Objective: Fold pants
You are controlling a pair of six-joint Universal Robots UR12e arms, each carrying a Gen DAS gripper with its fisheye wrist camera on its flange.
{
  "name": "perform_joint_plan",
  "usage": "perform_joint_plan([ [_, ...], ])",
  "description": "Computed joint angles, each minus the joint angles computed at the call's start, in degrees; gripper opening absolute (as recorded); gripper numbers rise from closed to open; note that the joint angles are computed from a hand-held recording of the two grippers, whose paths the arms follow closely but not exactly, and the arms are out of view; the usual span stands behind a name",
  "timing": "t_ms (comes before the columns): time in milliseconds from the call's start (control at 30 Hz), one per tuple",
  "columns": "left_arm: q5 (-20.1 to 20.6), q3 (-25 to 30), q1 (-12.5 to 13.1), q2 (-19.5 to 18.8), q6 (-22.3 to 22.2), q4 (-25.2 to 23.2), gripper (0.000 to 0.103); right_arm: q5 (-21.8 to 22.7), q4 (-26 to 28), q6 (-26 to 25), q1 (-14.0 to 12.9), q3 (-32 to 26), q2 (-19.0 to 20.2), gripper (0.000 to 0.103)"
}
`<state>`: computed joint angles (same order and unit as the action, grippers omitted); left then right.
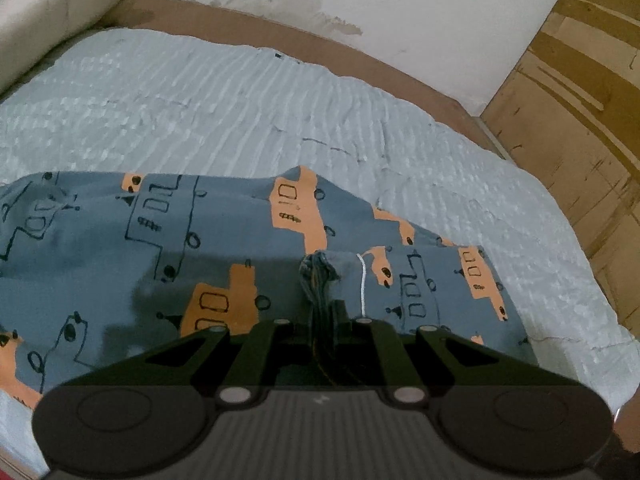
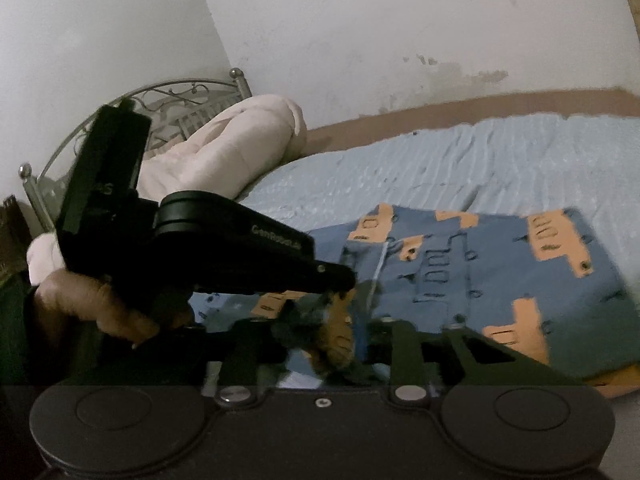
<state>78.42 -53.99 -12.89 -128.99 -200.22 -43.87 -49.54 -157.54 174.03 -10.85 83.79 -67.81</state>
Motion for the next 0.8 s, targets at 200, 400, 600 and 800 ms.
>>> perform_joint_plan([
  [200, 0.23, -0.45, -0.04, -0.05, -0.71, 0.97, 0.013, -5.60, -3.82, -1.66, -1.54, 1.58, -0.85, 0.080],
  [400, 7.81, 0.29, -1.59, -0.36, 0.71, 2.29, 0.063, -14.64, -6.88, -1.70, -1.69, 0.14, 0.85, 0.098],
  [600, 16.66, 4.30, -3.17, -2.90, 1.04, 0.01, 0.072, -23.32, -5.47, -4.68, -0.61, -6.26, 5.58, 0.102],
  [800, 17.80, 4.58, -3.13, -3.55, 0.76, -0.21, 0.075, -31.98, 0.56, -5.07, 0.35, -14.69, 10.79, 0.102],
])
